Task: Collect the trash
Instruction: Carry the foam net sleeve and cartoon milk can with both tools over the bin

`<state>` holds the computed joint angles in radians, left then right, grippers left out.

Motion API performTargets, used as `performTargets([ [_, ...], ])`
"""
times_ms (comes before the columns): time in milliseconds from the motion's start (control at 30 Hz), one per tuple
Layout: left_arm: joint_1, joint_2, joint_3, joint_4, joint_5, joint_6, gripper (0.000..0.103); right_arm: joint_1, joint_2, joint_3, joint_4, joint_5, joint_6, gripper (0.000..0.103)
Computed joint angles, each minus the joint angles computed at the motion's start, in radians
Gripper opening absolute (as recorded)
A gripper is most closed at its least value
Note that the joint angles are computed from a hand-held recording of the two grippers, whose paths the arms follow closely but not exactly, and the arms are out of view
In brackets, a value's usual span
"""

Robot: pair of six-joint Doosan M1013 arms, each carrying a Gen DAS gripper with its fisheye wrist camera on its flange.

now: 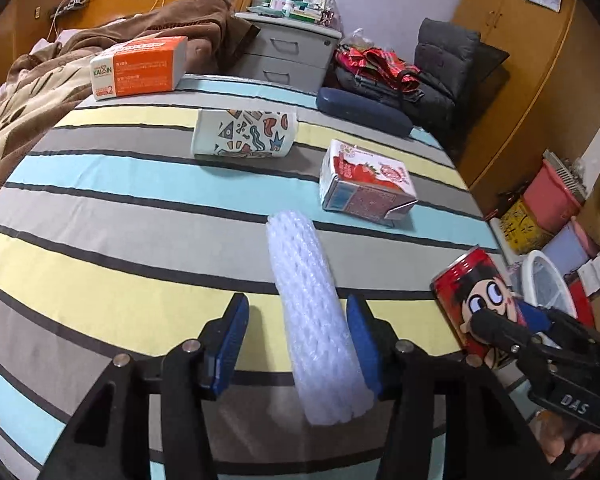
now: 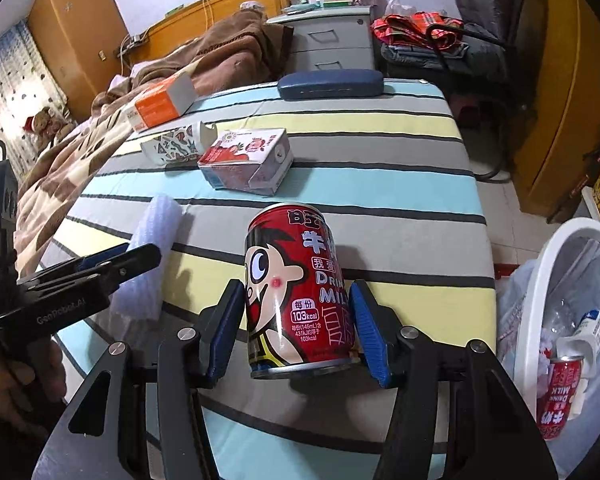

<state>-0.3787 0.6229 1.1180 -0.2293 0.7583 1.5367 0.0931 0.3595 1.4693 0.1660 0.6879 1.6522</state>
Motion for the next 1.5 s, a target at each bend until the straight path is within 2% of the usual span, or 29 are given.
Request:
performTargets([
  [67, 0.002, 0.004, -0.002, -0.042, -0.001, 0.021, 0.039, 0.004, 0.003, -0.003, -0.015, -0.004, 0.007, 0.056],
  [233, -0.010, 0.010, -0.012, -0.017, 0.010, 0.038, 0.028, 0.009, 0.011, -0.013, -0.041, -0.003, 0.014, 0.056],
  [433, -0.007, 0.007, -0.012, -0.050, 0.016, 0.074, 0.026, 0.015, 0.020, -0.024, -0.071, -0.003, 0.025, 0.056],
  [567, -0.007, -0.007, 0.003, -0.068, 0.001, 0.101, 0.026, 0.011, 0.023, -0.023, -0.035, 0.003, 0.004, 0.056],
  [1000, -0.017, -0.037, 0.027, -0.089, -0.014, 0.163, 0.026, 0.004, -0.031, 0.047, -0.017, -0.105, 0.052, 0.055],
  [1233, -0.034, -0.057, 0.036, -0.127, -0.031, 0.226, 0.026, -0.006, -0.077, 0.093, -0.052, -0.161, 0.134, 0.055],
  [1500, -0.069, -0.071, 0.039, -0.195, -0.042, 0.326, 0.026, -0.021, -0.133, 0.153, -0.188, -0.202, 0.313, 0.055],
])
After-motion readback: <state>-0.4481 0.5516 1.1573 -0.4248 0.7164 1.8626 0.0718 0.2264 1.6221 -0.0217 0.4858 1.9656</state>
